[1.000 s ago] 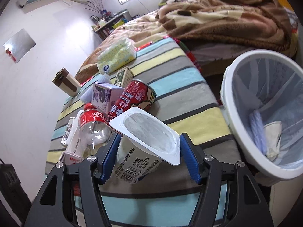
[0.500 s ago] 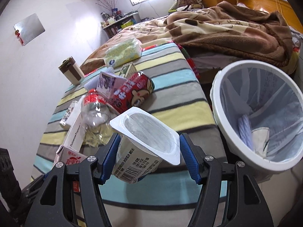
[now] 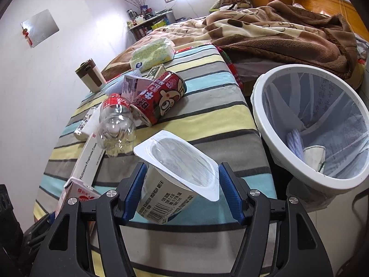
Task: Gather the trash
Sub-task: 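Lift the pink carton with left gripper while right gripper lifts the yogurt cup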
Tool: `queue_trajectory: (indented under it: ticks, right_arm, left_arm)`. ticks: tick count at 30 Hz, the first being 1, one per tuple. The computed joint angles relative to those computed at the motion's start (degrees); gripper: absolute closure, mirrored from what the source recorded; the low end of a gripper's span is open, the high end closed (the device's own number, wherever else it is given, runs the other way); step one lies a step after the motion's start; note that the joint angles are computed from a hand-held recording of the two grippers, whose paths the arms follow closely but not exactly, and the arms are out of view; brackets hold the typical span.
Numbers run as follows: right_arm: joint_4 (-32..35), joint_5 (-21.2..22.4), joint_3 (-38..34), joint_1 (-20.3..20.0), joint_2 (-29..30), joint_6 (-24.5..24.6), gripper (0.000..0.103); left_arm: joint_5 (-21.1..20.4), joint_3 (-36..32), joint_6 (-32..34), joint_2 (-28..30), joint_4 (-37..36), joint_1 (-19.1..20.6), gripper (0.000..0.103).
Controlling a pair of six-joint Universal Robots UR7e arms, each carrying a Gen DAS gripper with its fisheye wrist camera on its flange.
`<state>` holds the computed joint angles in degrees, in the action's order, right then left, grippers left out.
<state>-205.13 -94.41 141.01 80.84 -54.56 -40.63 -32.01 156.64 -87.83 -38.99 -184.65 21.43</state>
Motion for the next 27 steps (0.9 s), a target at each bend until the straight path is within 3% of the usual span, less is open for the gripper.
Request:
queue_trajectory:
  ticks: [9, 12, 18, 20, 22, 24, 27]
  right_arm:
    - [-1.3, 0.3, 1.3, -0.4, -0.2, -1.7, 0.038]
    - [-1.5, 0.4, 1.4, -0.6, -0.1, -2.0, 0.038]
    - [-1.7, 0.3, 1.6, -0.9, -0.3, -2.0, 0.038]
    - [-2.1, 0.3, 1.8, -1.0, -0.4, -2.1, 0.038]
    - [-2.7, 0.2, 1.9, -1.0, -0.2, -2.1, 0.038]
    - [-2.6, 0.4, 1.9, -1.2, -0.4, -2.0, 0.038]
    - [-2.7, 0.6, 2.1, -1.5, -0.6, -2.2, 0.038]
  left_arm:
    - [-1.4, -0.4, -13.5, -4.7, 20.4, -5.8, 0.046]
    - [-0.1, -1.1, -15.9, -6.2, 26.7, -7.4, 0.045]
    - [1.7, -2.2, -9.5, -4.6, 22.0, -5.1, 0.045]
    - [2.1, -3.1, -9.7, -4.8, 24.6, -5.0, 0.047]
    - [2.6, -3.6, -8.8, -4.6, 25.4, -5.0, 0.051]
    - [2.5, -3.8, -5.3, -3.3, 21.7, -4.7, 0.063]
    - [2.2, -4.8, -3.3, -2.2, 21.2, -4.3, 0.065]
